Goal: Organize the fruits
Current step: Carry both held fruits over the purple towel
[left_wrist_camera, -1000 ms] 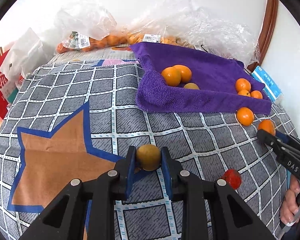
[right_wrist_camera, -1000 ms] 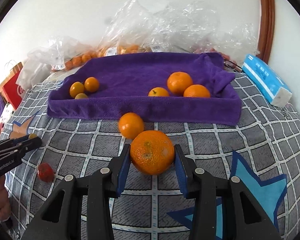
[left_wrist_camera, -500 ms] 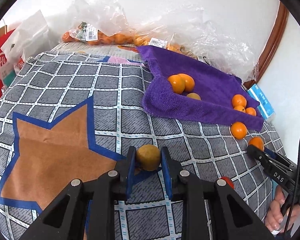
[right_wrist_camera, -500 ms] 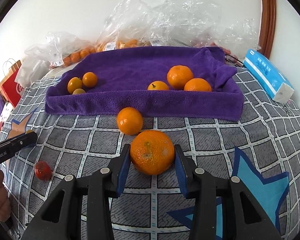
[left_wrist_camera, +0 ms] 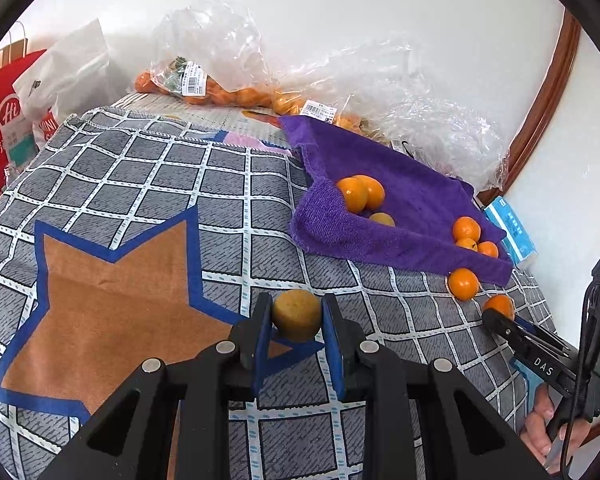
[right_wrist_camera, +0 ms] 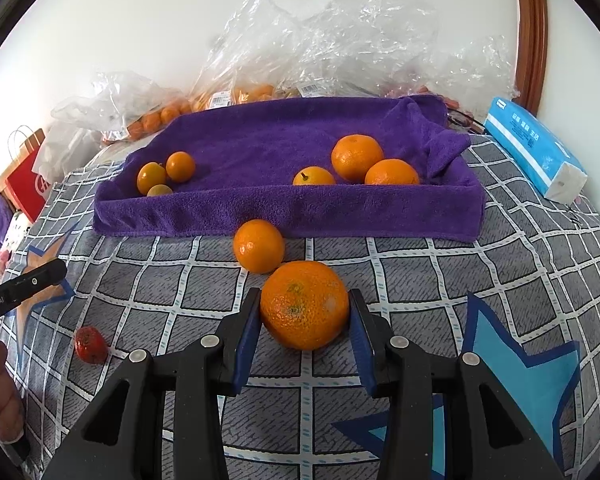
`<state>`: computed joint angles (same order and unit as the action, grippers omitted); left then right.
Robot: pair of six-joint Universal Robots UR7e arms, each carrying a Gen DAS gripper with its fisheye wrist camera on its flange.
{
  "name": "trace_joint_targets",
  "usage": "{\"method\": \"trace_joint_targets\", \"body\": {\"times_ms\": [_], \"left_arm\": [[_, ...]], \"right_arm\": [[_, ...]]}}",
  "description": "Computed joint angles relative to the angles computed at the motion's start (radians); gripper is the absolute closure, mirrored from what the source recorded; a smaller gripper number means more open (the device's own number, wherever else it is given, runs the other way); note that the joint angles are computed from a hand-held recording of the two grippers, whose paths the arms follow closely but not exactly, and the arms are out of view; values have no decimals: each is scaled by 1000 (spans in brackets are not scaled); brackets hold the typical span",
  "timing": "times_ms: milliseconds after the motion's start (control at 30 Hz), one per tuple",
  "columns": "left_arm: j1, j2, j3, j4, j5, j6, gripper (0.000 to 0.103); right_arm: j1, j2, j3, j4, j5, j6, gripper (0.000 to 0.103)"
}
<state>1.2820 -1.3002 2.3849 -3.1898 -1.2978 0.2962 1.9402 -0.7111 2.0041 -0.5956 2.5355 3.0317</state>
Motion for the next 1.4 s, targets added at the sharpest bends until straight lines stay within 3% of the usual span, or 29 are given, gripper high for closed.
{"method": "trace_joint_targets", "body": {"times_ms": [533, 700, 800, 967, 1400], "left_arm": [[10, -18, 23, -58, -55, 23, 79], [30, -30, -6, 18, -81, -21, 80], [33, -65, -10, 66, -95, -65, 80], [-31, -113, 14, 56, -17, -66, 80], [-107, -168, -7, 154, 13, -117, 80]], "right_arm": [[-4, -18, 33, -53, -27, -15, 61], [3, -21, 43, -72, -13, -10, 61], [16, -16, 30, -26, -8, 28, 61], [62, -10, 2, 28, 38, 62, 61], [154, -41, -37, 120, 106, 148, 61]]}}
